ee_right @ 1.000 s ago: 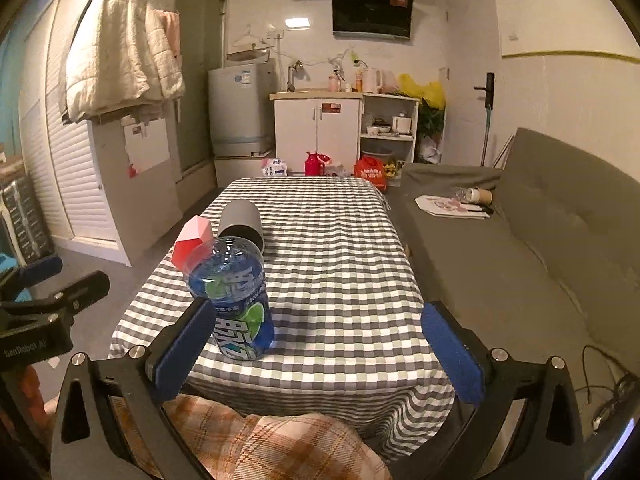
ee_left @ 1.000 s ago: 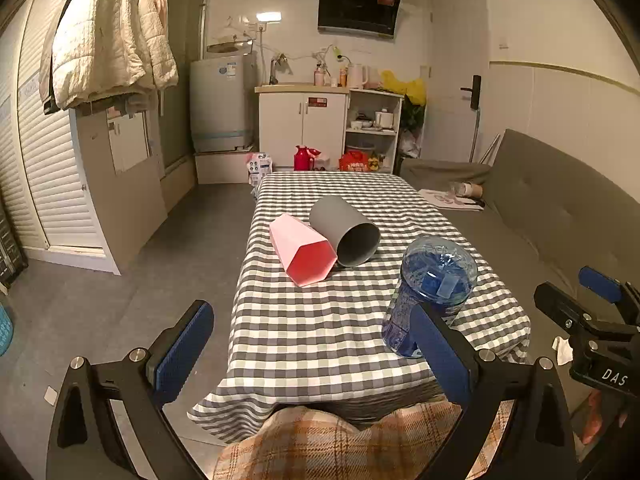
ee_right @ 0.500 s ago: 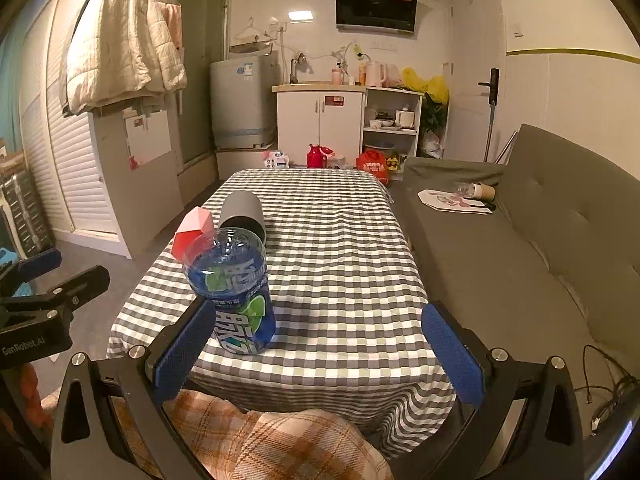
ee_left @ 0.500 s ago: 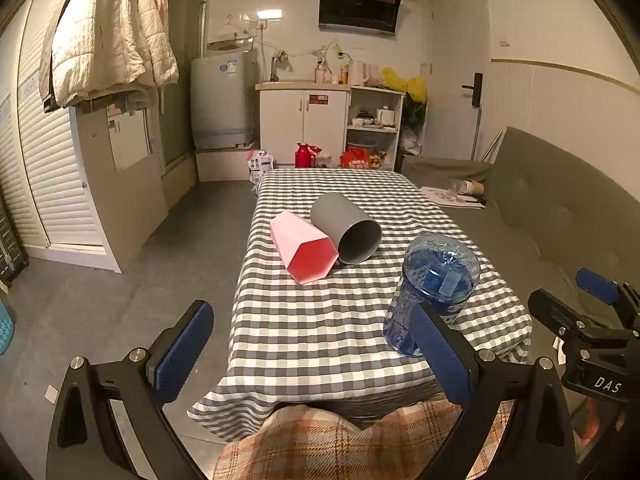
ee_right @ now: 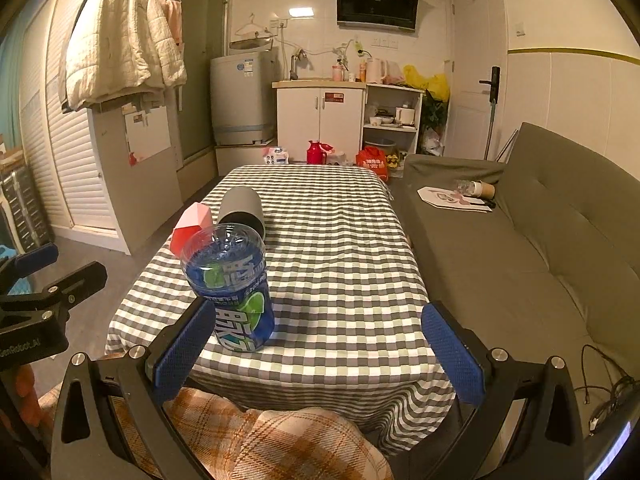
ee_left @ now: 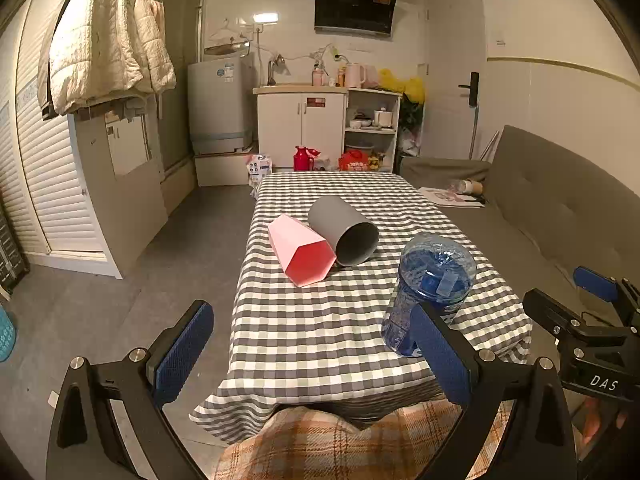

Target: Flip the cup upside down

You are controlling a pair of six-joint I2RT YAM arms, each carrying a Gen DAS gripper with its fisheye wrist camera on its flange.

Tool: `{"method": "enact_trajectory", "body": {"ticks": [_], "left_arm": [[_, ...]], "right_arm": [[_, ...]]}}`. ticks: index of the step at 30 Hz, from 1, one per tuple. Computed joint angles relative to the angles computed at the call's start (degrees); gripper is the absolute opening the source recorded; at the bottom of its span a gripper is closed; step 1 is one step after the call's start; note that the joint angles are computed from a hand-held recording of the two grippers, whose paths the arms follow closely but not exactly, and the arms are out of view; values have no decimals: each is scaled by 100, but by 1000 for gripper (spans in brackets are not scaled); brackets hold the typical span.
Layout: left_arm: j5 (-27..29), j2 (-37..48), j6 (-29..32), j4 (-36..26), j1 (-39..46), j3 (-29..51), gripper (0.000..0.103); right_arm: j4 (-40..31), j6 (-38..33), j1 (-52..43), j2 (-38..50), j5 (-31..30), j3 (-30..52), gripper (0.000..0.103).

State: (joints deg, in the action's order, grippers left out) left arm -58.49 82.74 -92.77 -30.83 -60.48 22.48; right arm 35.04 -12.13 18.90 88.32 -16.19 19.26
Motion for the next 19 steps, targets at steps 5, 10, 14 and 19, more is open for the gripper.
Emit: {"method": "enact_trajectory", "body": {"ticks": [5,10,14,19], "left_arm": [[-1,-6,-2,-9,-3,9,101],[11,38,-47,-71,3,47,101],[-53,108,-272,-246,-92,118,101],[-56,103,-355,-269,-105,121,101]], "right_arm": [[3,-5,8,30,13,12,103],[-14,-17,-4,33,12,20,103],[-33,-29,-12,52,15,34,103],[-12,-25,-16,82,19,49,103]]}}
